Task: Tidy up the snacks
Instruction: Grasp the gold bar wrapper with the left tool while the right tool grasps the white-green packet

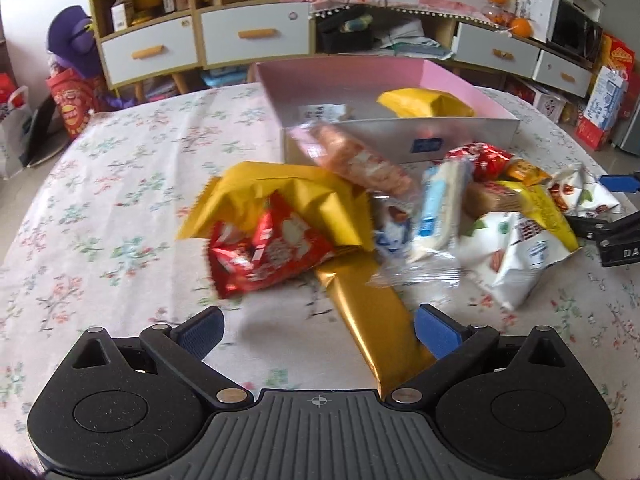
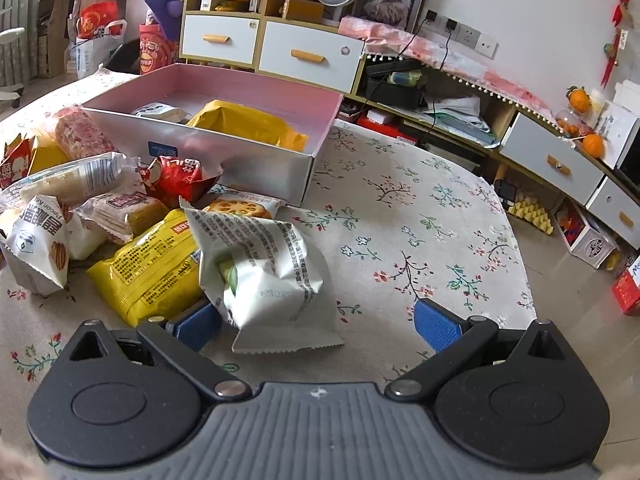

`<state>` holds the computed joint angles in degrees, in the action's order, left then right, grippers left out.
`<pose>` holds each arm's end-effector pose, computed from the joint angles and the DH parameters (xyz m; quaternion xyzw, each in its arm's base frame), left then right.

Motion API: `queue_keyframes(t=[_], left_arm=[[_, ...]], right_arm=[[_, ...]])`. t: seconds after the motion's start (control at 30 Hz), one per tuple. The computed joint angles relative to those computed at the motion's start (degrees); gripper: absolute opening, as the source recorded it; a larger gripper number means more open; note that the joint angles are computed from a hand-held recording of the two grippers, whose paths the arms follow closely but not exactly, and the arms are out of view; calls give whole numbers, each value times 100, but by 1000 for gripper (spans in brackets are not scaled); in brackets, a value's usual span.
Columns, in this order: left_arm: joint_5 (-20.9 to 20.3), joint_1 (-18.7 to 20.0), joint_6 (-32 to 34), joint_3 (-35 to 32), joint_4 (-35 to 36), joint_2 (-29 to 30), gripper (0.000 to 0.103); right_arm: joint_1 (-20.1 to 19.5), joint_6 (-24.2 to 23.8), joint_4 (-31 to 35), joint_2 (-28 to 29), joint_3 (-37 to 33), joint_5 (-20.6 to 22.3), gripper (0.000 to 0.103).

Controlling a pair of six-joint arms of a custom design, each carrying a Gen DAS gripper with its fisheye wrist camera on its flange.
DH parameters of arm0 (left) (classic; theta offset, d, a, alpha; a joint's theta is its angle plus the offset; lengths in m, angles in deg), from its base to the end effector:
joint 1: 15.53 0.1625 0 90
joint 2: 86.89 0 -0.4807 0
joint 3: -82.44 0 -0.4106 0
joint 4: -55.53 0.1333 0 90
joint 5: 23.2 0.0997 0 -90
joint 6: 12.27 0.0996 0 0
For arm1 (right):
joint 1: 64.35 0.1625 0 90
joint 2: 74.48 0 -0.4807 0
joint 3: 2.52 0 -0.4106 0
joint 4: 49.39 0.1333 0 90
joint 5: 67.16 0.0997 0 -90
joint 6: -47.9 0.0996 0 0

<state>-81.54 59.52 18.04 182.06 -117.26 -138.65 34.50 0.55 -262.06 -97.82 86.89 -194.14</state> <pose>-0.0021 -0.7274 0.2232 0.2776 0.8786 -0.2514 0.2965 0.1847 -0.7092 0.0171 0.2607 -0.8074 0.3324 0.4119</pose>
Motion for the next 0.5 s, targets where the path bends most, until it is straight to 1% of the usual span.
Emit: queue_keyframes(t=[0.1,0.23,0.3,0.33,0.43,0.5], left_arm=[[-126,22,-4,43,15,-80,101],[-406,29,-83,27,318,-116,98],[-432,18,-107,11,469,-99,90],[-394,6,-75,20,444,-76,90],[-238,-53,82,65,188,-5,78],[-195,-71,34,60,168,0,64]], right_arm=[[-4,15,13,-1,-12,19,103],[3,25,45,24,-68,39,102],[10,52,82,38,-105,38,102],[16,65,94,48,-125,32,102],[28,122,130,74,-179,6,101],[31,121,126,79,-186,0,99]])
